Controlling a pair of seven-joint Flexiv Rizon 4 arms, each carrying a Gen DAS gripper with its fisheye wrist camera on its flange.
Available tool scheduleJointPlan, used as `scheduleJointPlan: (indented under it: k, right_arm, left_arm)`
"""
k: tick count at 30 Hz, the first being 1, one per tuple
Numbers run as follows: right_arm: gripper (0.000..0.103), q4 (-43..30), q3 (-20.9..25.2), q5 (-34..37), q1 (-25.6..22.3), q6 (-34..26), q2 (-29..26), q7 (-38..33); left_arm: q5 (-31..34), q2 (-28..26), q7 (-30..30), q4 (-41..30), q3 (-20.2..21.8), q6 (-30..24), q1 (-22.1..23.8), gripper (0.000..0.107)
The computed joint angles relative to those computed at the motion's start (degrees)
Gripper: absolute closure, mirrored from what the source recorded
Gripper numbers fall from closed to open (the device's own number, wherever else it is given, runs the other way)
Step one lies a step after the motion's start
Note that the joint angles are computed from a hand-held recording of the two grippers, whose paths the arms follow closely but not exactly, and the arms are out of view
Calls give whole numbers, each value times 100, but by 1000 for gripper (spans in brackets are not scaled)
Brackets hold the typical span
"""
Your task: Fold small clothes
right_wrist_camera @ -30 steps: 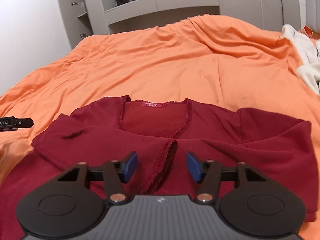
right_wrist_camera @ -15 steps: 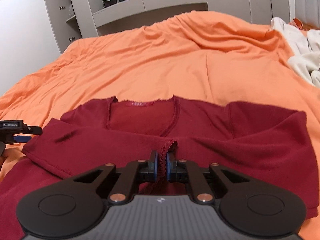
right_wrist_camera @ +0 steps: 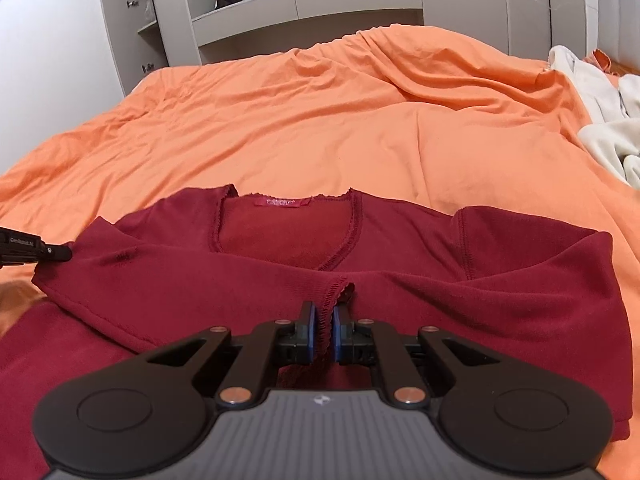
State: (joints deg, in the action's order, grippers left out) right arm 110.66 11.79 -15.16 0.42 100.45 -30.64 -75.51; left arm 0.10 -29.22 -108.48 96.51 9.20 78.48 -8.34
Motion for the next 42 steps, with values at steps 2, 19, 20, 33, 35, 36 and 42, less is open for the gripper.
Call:
scheduleJointPlan:
  k: [2,19,20,33,35,36,42]
  right_arm:
    - [91,35,6,1,-6,54,23,-21]
    - [93,1,1456,97,-1306,-285,-177,-463]
    - [93,10,1508,124,-1361,-257,-185,-470]
    - [23,937,2007,-602,-2241,837,339,-374]
    - [13,1123,2014,-794,-2365,1047,433,-302]
    - [12,1219,1985,-867,-2392,1141,493,-257]
    - [3,1770,1846,-1548,-2673,1545,831,100]
  left_arm:
    - [-126,49,56,67,-128,-77,106,91]
    - [-108,264,-496,357,141,-319,-173,94]
    - [55,243,-632,283,245,-378,-266,94]
    - [2352,828,-3634,36,1243,-992,-1463,28]
    - [2746,1004,-4030,28,1284,-1157,-1640,17]
    - [2930,1090,-4181,21,1280,-1268,-1716,16]
    - [3867,1609,-4769,108,1048,-1829,-1999,6]
